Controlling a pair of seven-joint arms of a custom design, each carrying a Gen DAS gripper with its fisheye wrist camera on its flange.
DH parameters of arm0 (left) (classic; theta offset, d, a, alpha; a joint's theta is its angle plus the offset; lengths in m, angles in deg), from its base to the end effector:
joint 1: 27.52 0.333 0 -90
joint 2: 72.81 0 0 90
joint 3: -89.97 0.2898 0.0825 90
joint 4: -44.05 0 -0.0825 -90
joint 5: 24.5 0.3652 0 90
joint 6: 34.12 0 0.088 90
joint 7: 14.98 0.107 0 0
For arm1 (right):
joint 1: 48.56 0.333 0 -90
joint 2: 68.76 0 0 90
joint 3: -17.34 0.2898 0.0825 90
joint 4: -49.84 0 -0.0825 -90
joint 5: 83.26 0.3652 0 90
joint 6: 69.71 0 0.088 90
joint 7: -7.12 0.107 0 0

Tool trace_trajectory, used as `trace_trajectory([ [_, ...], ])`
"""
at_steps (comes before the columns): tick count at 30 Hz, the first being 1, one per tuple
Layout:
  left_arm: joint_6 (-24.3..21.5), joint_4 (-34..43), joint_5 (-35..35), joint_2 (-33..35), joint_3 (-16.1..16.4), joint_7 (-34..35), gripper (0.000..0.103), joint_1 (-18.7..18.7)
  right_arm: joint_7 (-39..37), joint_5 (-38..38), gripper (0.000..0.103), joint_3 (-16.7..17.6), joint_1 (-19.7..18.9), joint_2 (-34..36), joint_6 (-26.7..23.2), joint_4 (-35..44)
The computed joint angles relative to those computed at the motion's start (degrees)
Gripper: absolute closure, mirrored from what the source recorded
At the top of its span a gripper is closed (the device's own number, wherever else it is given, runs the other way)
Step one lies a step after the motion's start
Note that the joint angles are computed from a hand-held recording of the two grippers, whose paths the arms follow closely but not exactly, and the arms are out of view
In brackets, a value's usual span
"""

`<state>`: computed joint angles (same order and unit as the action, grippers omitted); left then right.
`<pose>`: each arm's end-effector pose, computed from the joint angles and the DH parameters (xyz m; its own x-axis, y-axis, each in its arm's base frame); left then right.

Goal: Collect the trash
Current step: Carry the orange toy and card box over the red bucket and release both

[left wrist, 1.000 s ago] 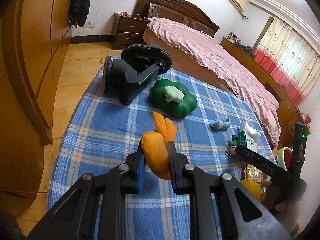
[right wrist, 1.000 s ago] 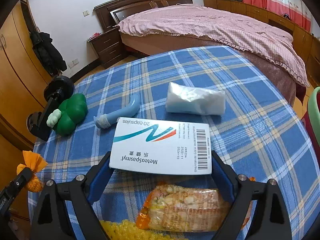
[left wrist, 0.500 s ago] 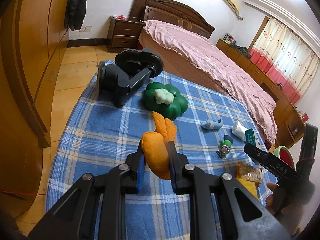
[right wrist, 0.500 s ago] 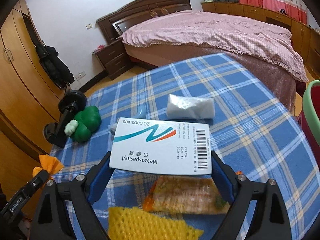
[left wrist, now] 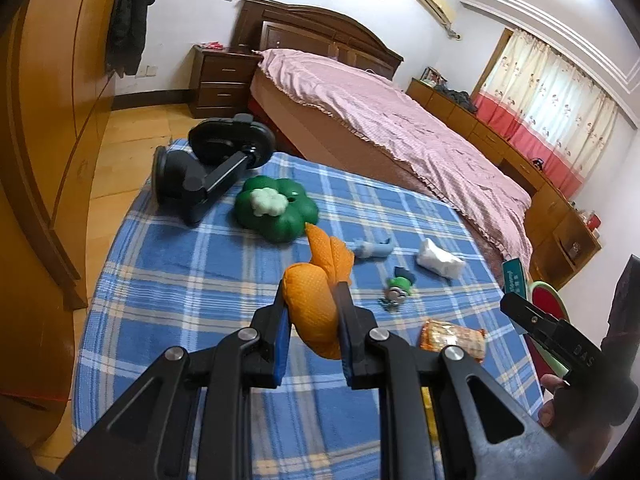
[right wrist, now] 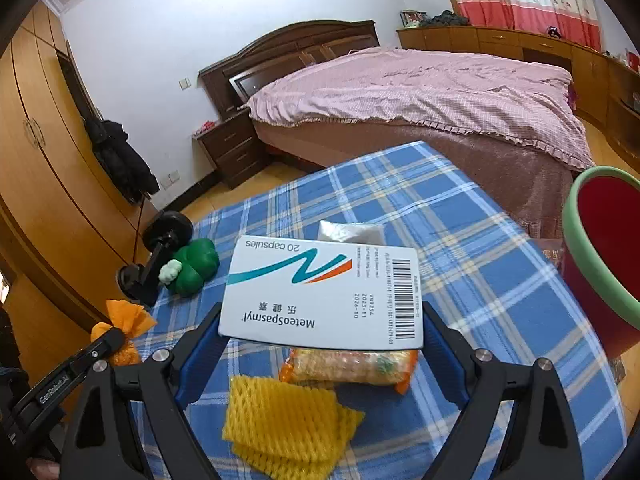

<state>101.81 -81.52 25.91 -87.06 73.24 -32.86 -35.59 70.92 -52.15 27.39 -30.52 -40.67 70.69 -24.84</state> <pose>0.4600 -0.2126 0.5164 0.6412 -0.6816 0.3525 -0.3215 -0.6557 -0.6831 0.6467 0.3112 0.5226 0.6296 -0.7143 -0.3056 -0.6709 -0.3015 -0.6775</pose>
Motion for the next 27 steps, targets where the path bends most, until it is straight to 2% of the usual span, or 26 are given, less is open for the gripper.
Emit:
trace_trajectory([
  [7,-0.27,3.43,0.67,2.08,-0.72,0.60,0.083,-0.98,-3.69,5.07,0.011,0.37,-2.88,-5.03,1.62,-6.14],
  [15,-0.43,9.81,0.98,6.51,-0.49,3.97,0.083,-3.35,-6.69,9.72,0.011,-0.91,-5.35,-8.86,2.72,-10.35],
  [20,0.74,15.01,0.93,10.09,0.37,6.93,0.083,-4.73,-8.07,11.81,0.011,-1.84,-6.71,-10.15,3.51,-11.33],
  [27,-0.26,25.39,0.89,17.54,1.78,13.16,0.083,-7.73,-8.21,14.79,0.011,-2.86,-9.10,-9.77,5.75,-10.38],
])
